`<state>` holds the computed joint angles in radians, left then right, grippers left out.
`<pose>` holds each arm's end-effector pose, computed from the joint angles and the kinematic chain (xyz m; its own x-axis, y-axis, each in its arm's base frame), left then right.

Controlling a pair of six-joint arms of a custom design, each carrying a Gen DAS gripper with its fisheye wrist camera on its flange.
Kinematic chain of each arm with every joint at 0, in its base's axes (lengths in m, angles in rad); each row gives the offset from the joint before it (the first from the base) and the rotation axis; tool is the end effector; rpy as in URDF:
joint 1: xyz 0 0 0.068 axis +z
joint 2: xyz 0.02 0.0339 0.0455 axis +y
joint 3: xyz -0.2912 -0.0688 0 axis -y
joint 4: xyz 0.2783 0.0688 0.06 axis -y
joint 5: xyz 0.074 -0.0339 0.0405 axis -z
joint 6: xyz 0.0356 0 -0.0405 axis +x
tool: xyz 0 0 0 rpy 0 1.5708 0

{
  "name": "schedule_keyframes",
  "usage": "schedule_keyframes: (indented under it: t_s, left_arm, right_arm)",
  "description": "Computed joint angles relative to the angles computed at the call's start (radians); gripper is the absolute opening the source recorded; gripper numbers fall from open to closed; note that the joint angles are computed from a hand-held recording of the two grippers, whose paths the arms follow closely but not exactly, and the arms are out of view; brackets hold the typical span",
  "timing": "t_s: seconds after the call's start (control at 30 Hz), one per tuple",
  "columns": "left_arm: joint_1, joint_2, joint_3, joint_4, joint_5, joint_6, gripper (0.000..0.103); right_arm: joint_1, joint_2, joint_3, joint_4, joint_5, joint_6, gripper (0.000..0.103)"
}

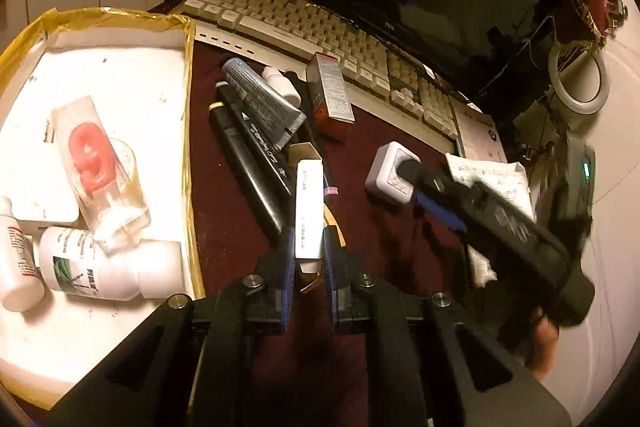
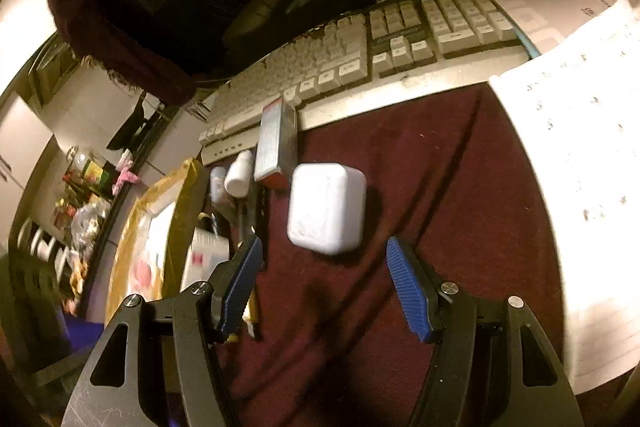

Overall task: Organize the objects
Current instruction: 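Grasp the white carton with the left gripper while right gripper approaches the white square case, then carry the white carton and white square case over the tray with both grippers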

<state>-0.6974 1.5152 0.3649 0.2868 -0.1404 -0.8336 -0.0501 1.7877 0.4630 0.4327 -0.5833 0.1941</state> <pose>0.1896 -0.1524 0.0916 -0.8109 -0.2770 -0.5155 -0.0508 0.9109 -0.4096 0.2744 0.0059 0.0619 -0.8213 0.2024 -0.5334 -0.1479 0.8274 0.5417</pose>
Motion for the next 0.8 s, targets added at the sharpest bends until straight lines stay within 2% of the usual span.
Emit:
schedule_keyframes:
  t_s: [0.1, 0.17, 0.2, 0.23, 0.27, 0.43, 0.53, 0.6, 0.8]
  left_arm:
    - [-0.005, 0.005, 0.006, -0.003, -0.005, 0.0, 0.011]
    - [-0.008, 0.002, -0.003, 0.005, -0.009, -0.008, 0.011]
    - [-0.009, -0.001, -0.007, 0.008, -0.01, -0.012, 0.011]
    - [-0.012, -0.005, -0.01, 0.007, -0.012, -0.017, 0.011]
    - [-0.013, -0.007, -0.013, 0.008, -0.012, -0.018, 0.011]
    - [-0.031, -0.02, -0.01, -0.017, -0.028, -0.035, 0.011]
    - [-0.047, -0.04, -0.018, -0.031, -0.033, -0.049, 0.011]
    - [-0.051, -0.057, -0.029, -0.03, -0.031, -0.057, 0.011]
    - [-0.043, -0.165, -0.083, -0.046, -0.011, -0.075, 0.011]
  right_arm:
    - [0.093, 0.006, 0.047, -0.026, 0.144, 0.029, 0.06]
    - [0.118, 0.046, 0.089, -0.063, 0.174, 0.044, 0.06]
    - [0.127, 0.048, 0.082, -0.036, 0.198, 0.049, 0.057]
    - [0.143, 0.046, 0.082, -0.037, 0.246, 0.047, 0.047]
    - [0.143, 0.049, 0.081, -0.036, 0.246, 0.042, 0.042]
    - [0.114, 0.05, 0.066, -0.015, 0.196, 0.028, 0.04]
    - [0.081, 0.066, 0.064, -0.003, 0.054, 0.033, 0.04]
    - [0.083, 0.047, 0.04, 0.007, 0.002, 0.025, 0.04]
    - [0.147, 0.032, -0.036, 0.103, 0.011, 0.02, 0.04]
